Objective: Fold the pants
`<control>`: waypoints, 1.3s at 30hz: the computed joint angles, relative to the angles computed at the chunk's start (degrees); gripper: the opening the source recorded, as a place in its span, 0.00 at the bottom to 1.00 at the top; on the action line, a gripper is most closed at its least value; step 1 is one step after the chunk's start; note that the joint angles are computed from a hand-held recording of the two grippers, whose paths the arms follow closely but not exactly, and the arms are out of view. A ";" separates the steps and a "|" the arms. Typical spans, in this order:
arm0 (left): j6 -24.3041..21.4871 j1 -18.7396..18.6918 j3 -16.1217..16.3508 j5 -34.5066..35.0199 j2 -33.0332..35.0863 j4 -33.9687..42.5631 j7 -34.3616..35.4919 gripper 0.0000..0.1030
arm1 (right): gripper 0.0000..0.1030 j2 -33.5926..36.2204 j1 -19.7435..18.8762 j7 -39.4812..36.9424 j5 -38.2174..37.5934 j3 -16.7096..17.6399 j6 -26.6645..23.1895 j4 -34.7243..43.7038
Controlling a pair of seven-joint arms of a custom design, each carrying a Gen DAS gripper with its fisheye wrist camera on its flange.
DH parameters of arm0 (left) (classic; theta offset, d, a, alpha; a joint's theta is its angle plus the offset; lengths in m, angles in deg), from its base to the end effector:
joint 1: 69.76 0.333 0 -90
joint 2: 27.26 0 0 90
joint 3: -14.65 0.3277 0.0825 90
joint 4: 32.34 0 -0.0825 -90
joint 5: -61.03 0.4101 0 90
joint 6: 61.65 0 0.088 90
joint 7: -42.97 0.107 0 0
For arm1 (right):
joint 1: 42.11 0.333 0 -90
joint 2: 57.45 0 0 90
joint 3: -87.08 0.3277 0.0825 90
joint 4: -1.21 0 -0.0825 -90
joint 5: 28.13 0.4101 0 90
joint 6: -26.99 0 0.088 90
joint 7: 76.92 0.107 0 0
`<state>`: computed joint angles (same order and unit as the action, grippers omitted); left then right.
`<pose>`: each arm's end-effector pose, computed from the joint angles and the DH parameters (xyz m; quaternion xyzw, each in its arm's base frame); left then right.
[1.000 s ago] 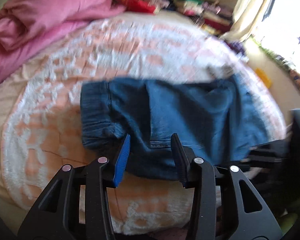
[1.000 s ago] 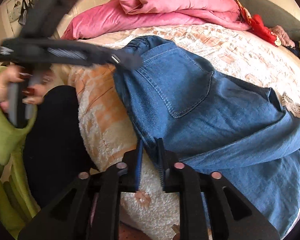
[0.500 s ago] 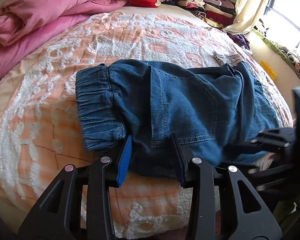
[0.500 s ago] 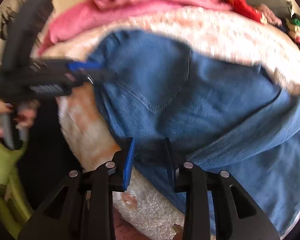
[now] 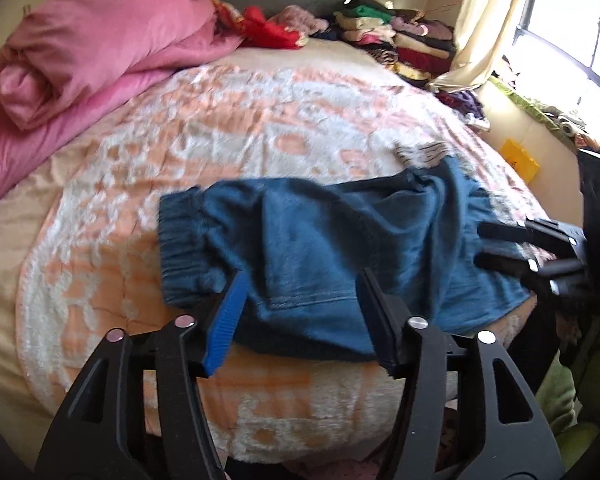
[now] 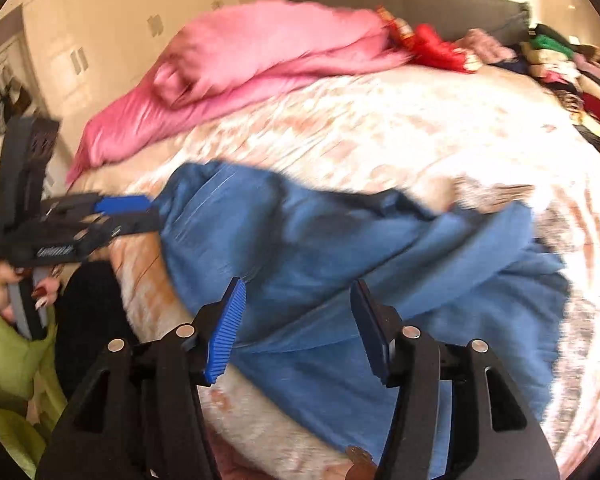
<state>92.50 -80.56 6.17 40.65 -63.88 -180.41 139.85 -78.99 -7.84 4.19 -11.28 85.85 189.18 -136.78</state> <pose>0.3982 -0.1346 0.5491 -0.5871 0.7192 -0.3347 0.1616 0.4256 0.2580 0.5455 -0.7866 0.4734 -0.1252 0.3763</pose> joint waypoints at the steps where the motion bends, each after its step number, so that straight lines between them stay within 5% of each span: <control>1: -0.08 -0.63 0.18 -0.31 0.25 0.37 0.40 0.50 | 0.52 -0.69 -1.58 1.34 -1.08 0.47 0.50 -0.45; 4: -0.59 -3.14 0.67 -2.04 2.22 2.05 2.00 0.51 | 0.66 -1.85 -4.05 3.43 -3.09 0.13 0.65 -0.92; 11: -4.31 -9.23 2.09 -10.69 9.96 7.29 7.66 0.51 | 0.66 0.62 -9.21 8.28 -9.46 0.87 0.38 2.37; 26: -5.78 -7.84 -1.95 -18.32 22.79 15.53 9.56 0.51 | 0.66 20.41 -16.59 16.51 -20.67 4.86 -8.92 22.54; 29: -5.12 -8.14 -2.32 -19.75 23.55 16.13 10.56 0.34 | 0.66 25.19 -17.02 19.35 -23.84 5.23 -11.91 27.69; 31: -5.53 -8.78 -2.17 -21.83 23.77 16.45 12.81 0.10 | 0.66 27.50 -16.99 21.68 -26.36 5.21 -13.64 30.22; 37: -5.17 -9.44 -3.56 -21.35 22.95 15.74 16.50 0.06 | 0.62 33.18 -16.71 25.60 -30.18 4.84 -18.61 36.53; 39: -5.08 -9.58 -3.78 -20.64 22.85 15.54 16.34 0.06 | 0.38 33.98 -16.73 27.01 -30.99 4.50 -18.96 37.08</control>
